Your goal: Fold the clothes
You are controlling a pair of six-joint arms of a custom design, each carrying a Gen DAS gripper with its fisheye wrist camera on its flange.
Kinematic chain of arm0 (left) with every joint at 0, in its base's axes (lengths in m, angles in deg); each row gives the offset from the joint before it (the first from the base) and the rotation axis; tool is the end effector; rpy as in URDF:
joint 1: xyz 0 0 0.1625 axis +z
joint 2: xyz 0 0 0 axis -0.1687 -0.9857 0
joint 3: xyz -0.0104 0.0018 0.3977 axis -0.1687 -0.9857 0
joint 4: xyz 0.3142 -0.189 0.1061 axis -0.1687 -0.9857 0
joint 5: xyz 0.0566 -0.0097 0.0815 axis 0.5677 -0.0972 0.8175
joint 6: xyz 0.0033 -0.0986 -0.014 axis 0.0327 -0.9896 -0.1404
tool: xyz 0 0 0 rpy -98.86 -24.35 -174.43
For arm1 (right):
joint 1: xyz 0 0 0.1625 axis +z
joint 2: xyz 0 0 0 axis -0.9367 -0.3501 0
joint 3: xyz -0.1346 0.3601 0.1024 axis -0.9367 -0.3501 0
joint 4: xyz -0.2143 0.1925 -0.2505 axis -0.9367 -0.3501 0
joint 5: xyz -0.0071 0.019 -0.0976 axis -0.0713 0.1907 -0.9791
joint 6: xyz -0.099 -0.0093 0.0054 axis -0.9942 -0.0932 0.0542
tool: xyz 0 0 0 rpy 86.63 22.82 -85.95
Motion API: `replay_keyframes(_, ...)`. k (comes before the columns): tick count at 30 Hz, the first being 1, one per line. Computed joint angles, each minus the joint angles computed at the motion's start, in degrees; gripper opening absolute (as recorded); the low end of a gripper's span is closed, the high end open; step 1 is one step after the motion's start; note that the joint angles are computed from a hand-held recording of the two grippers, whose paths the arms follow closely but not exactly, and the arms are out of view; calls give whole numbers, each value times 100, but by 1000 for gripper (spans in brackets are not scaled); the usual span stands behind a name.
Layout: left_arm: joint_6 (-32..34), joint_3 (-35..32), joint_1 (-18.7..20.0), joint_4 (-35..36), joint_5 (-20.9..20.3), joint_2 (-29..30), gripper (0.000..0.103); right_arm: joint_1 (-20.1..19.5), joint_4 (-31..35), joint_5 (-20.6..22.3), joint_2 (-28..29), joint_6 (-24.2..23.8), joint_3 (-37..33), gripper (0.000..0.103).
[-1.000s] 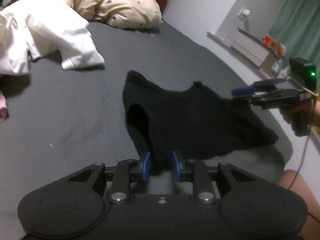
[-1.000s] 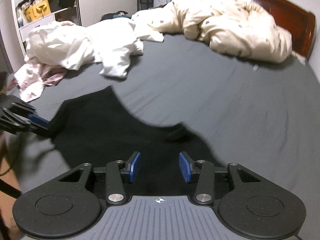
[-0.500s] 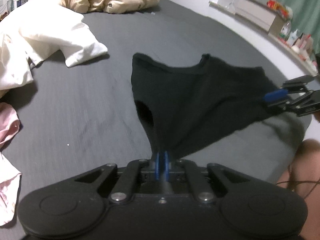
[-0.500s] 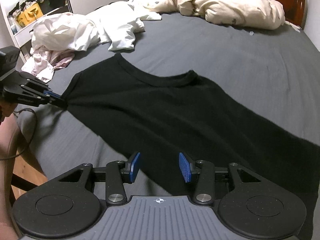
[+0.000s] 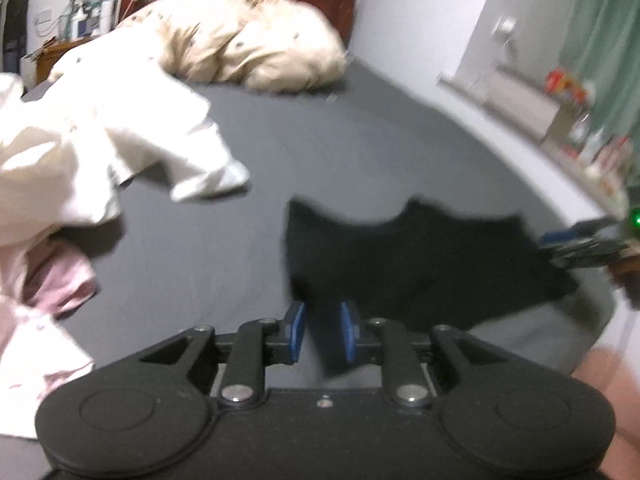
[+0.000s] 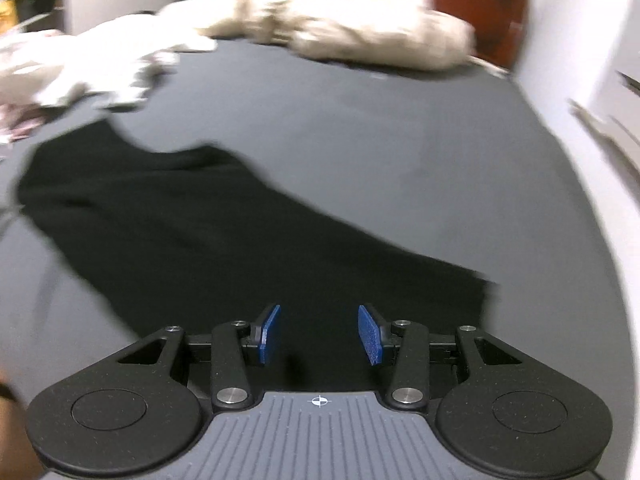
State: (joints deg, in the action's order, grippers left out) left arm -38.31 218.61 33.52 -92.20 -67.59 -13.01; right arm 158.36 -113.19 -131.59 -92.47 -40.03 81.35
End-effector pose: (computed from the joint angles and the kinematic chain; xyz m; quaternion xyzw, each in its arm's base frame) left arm -0.1939 -0.2961 0.2510 0.2742 0.9046 -0.2952 0.1394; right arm 0.0832 -0.3153 0.3554 0.3017 -0.8488 0.2491 0.3557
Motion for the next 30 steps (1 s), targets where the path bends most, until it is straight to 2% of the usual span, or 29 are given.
replay_keyframes(3, 596, 82, 62, -1580, -396, 866, 29, -383, -62, 30, 166, 2, -430, 44)
replay_keyframes(7, 961, -70, 275, -3293, -1002, 2425, 29, -661, 432, 291, 389, 272, -1024, 44)
replay_keyframes(9, 1038, -204, 320, -3807, -1119, 3079, 29, -708, 578, 291, 579, 320, -1244, 43)
replay_keyframes(12, 1017, -366, 372, -4209, -1230, 3694, 30, -788, 706, 256, 790, 243, -1475, 43)
replay_keyframes(15, 903, -394, 433, -4316, -1215, 3909, 36, -872, 727, 239, 926, 94, -1581, 43)
replay_keyframes(18, 764, -326, 500, -4224, -1219, 3823, 39, -955, 783, 322, 961, 147, -1645, 43)
replay_keyframes(22, 640, -185, 578, -4049, -1274, 3570, 40, -1122, 944, 554, 990, 433, -1772, 43)
replay_keyframes(27, 557, -89, 582, -3967, -1121, 3419, 43, -1333, 1359, 1035, 901, 849, -1882, 43)
replay_keyframes(30, 513, -85, 598, -3978, -1095, 3406, 43, -1336, 1541, 1098, 853, 993, -1910, 21)
